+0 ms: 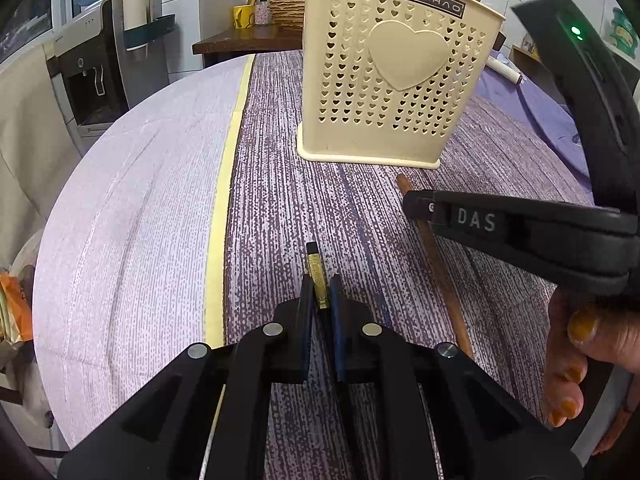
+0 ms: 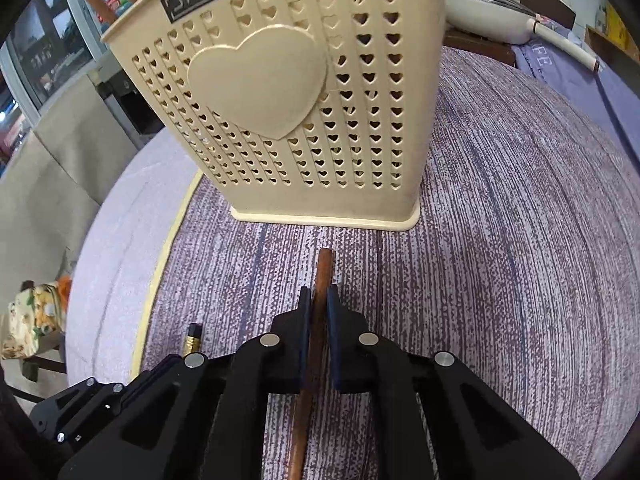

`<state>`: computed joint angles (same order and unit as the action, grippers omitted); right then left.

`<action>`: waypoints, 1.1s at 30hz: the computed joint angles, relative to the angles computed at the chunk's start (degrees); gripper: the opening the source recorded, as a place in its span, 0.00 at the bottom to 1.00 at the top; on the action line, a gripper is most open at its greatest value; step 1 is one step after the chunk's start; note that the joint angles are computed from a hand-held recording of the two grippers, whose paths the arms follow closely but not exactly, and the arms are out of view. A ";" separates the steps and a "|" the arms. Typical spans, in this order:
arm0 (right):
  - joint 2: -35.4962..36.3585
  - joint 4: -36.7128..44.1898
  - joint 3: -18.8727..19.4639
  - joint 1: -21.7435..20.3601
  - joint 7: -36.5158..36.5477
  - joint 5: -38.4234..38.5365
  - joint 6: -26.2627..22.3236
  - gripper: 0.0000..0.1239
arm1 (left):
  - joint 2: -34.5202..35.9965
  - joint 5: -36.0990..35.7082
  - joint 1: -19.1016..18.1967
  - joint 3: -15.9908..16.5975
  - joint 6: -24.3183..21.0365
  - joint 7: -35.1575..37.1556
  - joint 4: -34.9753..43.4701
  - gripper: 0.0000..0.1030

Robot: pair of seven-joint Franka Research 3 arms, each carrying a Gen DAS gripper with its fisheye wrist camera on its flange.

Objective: Organize utensils
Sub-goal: 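Grasp the gold-tipped black chopstick with the left gripper while the right gripper grasps a wooden chopstick, then lift both chopsticks and carry them above the cream holder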

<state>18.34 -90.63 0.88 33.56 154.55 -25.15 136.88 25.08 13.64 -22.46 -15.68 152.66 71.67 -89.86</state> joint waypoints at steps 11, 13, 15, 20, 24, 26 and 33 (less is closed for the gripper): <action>-12.66 -13.16 1.51 -1.94 10.20 -13.07 13.43 0.06 | -3.77 -6.30 3.30 -3.03 3.78 4.40 -1.86 0.08; -13.13 -12.61 2.38 -3.05 10.74 -14.24 14.93 0.06 | -4.81 -8.42 4.19 -4.02 4.40 6.37 -2.14 0.08; -14.43 -13.26 3.21 -3.99 10.82 -14.81 16.76 0.06 | -6.12 -11.34 5.34 -5.31 5.03 9.06 -2.69 0.07; -19.10 -16.82 5.77 -6.59 10.28 -16.04 20.57 0.06 | -9.43 -17.27 6.93 -6.85 6.66 14.65 -4.42 0.02; -22.70 -20.46 7.74 -8.93 6.96 -12.52 23.87 0.06 | -12.29 -20.47 6.87 -6.81 7.73 18.24 -6.29 0.02; -24.26 -21.59 8.97 -10.15 5.76 -11.71 24.18 0.06 | -13.23 -20.80 6.32 -6.33 8.15 19.38 -6.86 0.02; -26.05 -23.28 12.35 -14.05 8.10 -13.13 24.01 0.06 | -10.65 -16.71 3.61 -3.40 4.03 15.68 -3.83 0.02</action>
